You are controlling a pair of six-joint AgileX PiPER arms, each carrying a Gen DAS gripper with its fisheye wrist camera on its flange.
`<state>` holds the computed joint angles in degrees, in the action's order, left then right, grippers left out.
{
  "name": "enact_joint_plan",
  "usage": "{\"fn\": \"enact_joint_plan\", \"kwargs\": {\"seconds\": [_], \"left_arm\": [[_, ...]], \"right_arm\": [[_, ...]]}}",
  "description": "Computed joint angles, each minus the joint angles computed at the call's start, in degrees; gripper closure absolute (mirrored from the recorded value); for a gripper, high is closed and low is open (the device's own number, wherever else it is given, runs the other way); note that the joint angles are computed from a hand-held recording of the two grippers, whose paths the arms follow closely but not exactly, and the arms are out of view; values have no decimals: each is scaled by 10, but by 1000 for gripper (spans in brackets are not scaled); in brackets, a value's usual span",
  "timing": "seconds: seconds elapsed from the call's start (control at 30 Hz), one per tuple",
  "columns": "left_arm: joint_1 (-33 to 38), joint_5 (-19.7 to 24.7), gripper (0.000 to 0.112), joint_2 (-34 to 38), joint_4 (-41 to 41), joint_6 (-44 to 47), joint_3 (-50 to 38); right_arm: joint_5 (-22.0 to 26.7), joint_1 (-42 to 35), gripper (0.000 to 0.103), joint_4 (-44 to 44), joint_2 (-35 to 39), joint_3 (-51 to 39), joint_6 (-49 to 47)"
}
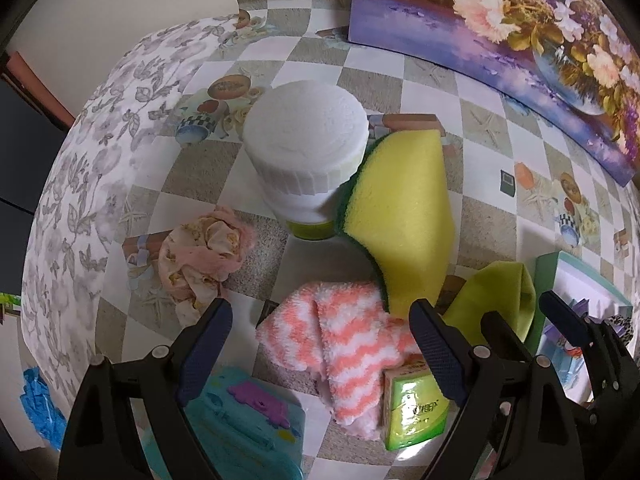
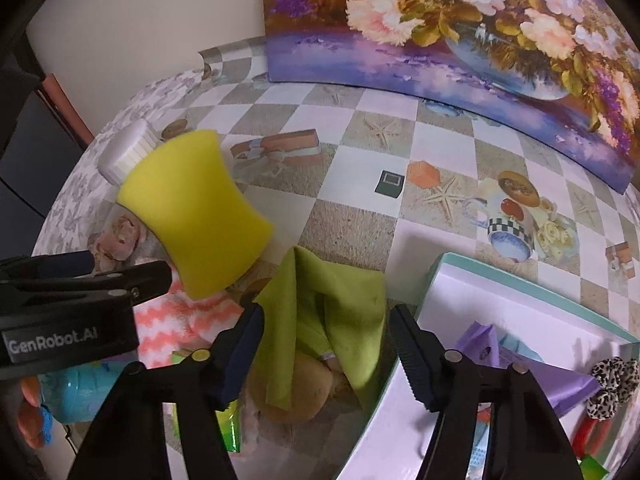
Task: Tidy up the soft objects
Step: 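Grasp the green cloth with the right gripper while the left gripper grasps the pink-white striped towel, then lift the striped towel and green cloth up from the pile with both grippers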
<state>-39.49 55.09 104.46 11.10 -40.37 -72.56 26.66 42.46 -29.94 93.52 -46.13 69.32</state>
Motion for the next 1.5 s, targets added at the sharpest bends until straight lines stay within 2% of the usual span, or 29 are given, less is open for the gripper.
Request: {"fn": "enact_joint_plan", "kwargs": {"seconds": [0.13,0.27,0.53,0.57,0.6,0.73,0.8,0.87,1.0,1.07,1.3,1.5], "left_arm": [[-2,2,22,6,1,5,0],[-5,3,22,9,2,8,-1],[-15,-1,24,18,0,15,1],[-15,-3,28,19,-3,18,1],[-16,-4,33,21,-6,20,1],[-18,-4,41,34,-17,29,0],[-19,-4,56,41,-22,31,-1],[-18,-10,64,45,-32,34,1],[-21,-20,81,45,-37,33,4],[-24,-22,85,41,-37,28,3],[-27,-22,92,16,-36,23,8],[-44,-13,93,-29,-16,6,20]], "right_arm": [[-8,-3,50,10,11,0,-9],[-13,-1,57,17,15,-1,-19],[-27,-3,82,32,16,5,-34],[-28,-3,86,34,16,6,-34],[-32,-5,87,37,15,8,-37],[-41,-10,90,43,11,14,-41],[-41,-11,91,45,10,15,-42],[-41,-11,92,47,9,15,-44],[-41,-13,95,49,6,16,-46],[-39,-13,96,48,2,18,-42],[-31,-8,98,45,-36,27,-34],[-2,7,99,30,-80,28,-14]]}}
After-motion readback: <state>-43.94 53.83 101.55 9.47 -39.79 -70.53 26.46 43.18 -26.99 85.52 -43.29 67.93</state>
